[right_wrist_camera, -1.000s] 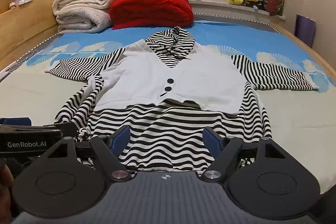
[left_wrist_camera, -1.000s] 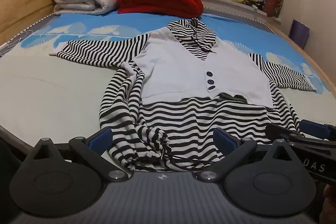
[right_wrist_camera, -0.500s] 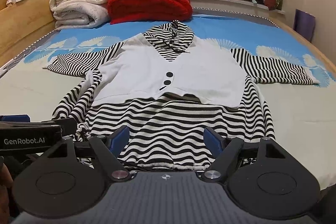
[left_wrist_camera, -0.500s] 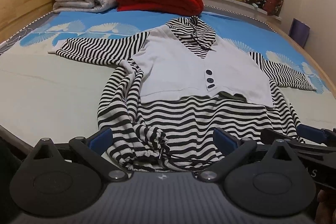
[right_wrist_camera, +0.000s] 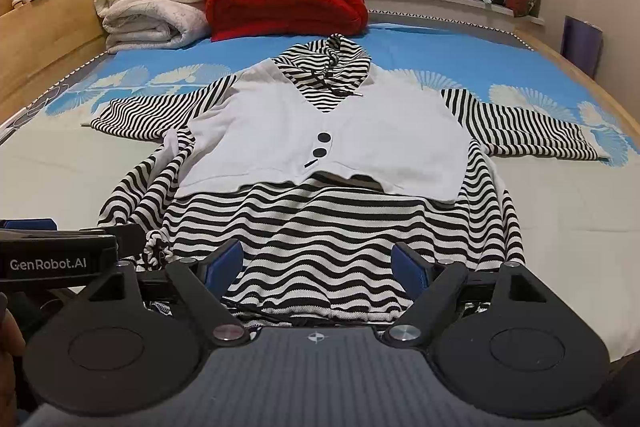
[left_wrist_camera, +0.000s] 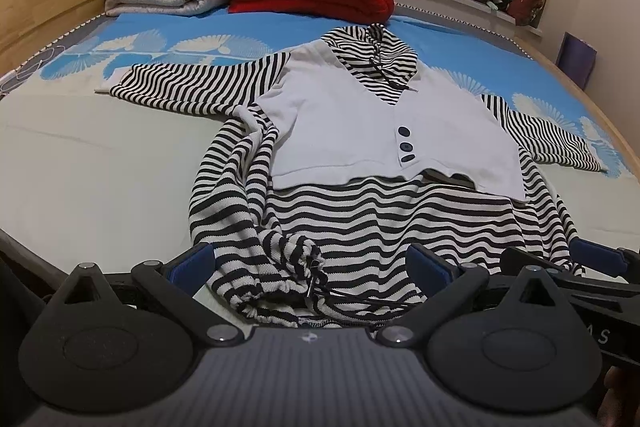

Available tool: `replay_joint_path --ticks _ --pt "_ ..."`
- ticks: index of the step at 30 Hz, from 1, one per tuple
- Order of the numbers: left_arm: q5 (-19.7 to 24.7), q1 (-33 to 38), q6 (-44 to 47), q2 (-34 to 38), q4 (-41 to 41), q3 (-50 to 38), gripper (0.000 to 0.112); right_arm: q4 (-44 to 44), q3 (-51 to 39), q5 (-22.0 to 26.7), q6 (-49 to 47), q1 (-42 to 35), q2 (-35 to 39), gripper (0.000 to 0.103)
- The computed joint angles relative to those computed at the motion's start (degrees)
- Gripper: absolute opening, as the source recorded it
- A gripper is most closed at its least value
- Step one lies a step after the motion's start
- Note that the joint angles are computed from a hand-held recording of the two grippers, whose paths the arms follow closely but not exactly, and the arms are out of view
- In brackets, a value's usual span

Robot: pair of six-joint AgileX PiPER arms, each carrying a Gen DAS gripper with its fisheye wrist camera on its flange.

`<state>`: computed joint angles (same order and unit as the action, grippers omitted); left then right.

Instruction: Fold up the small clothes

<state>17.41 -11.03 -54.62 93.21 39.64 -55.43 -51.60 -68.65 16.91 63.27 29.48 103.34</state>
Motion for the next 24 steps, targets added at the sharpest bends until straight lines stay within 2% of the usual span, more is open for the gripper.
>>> replay_joint_path --ticks 24 --pt "-0.2 0.4 2.3 0.1 -2.5 -0.1 0.102 3.7 -0.8 1.2 -3.9 0.2 0.6 0.082"
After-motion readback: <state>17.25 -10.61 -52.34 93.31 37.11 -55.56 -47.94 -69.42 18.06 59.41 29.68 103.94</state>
